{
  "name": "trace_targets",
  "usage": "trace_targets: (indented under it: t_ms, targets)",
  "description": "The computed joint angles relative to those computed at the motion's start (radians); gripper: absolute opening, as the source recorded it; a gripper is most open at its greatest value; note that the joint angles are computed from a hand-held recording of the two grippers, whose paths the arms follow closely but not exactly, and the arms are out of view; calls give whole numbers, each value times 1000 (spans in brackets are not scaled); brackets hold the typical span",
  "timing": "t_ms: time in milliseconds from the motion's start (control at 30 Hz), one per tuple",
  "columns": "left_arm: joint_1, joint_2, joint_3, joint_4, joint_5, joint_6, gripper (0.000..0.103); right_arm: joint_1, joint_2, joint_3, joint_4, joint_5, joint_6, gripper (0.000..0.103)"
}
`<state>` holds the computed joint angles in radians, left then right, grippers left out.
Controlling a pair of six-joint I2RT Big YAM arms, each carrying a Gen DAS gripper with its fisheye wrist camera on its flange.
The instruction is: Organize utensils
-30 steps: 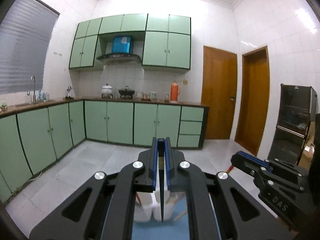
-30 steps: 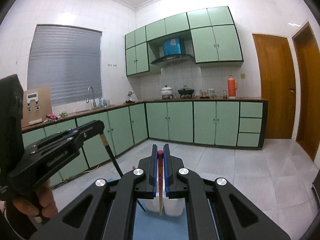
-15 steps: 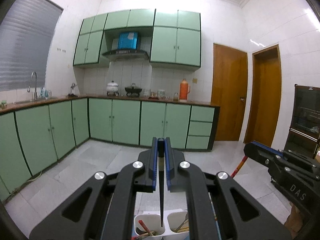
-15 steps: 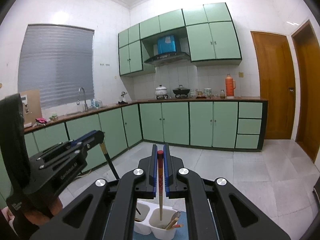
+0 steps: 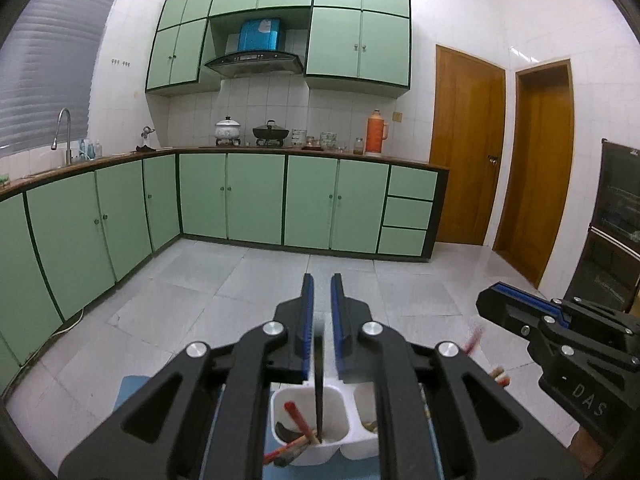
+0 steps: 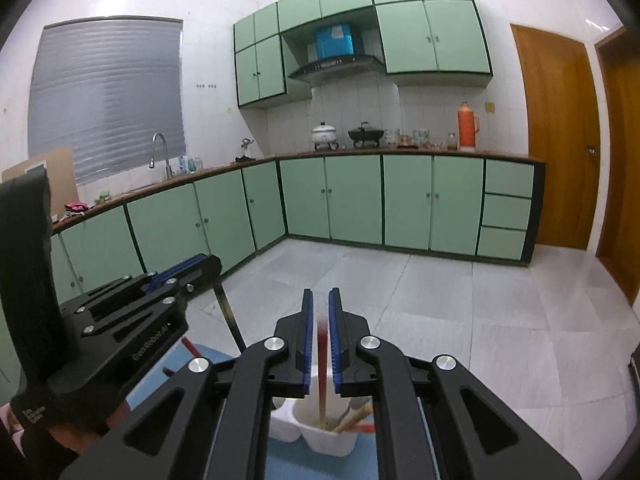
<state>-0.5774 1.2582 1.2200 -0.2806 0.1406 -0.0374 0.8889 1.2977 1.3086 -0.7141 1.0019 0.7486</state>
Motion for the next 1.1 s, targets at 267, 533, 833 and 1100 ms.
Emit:
trace_targets:
  t_ms: [267, 533, 833, 1100]
  targets:
    - [25, -86, -64, 20, 10, -17, 38, 57, -38, -14, -79, 89, 109, 26]
    - [30, -242, -184, 34, -3, -22, 67, 185, -37, 12, -282, 232, 331, 46]
    - [38, -406, -286, -30, -5, -29, 89, 330, 53, 105, -671, 296, 758, 70]
    - [45, -521, -345, -127, -12, -4, 94, 422, 120, 160, -912, 285, 1042, 80]
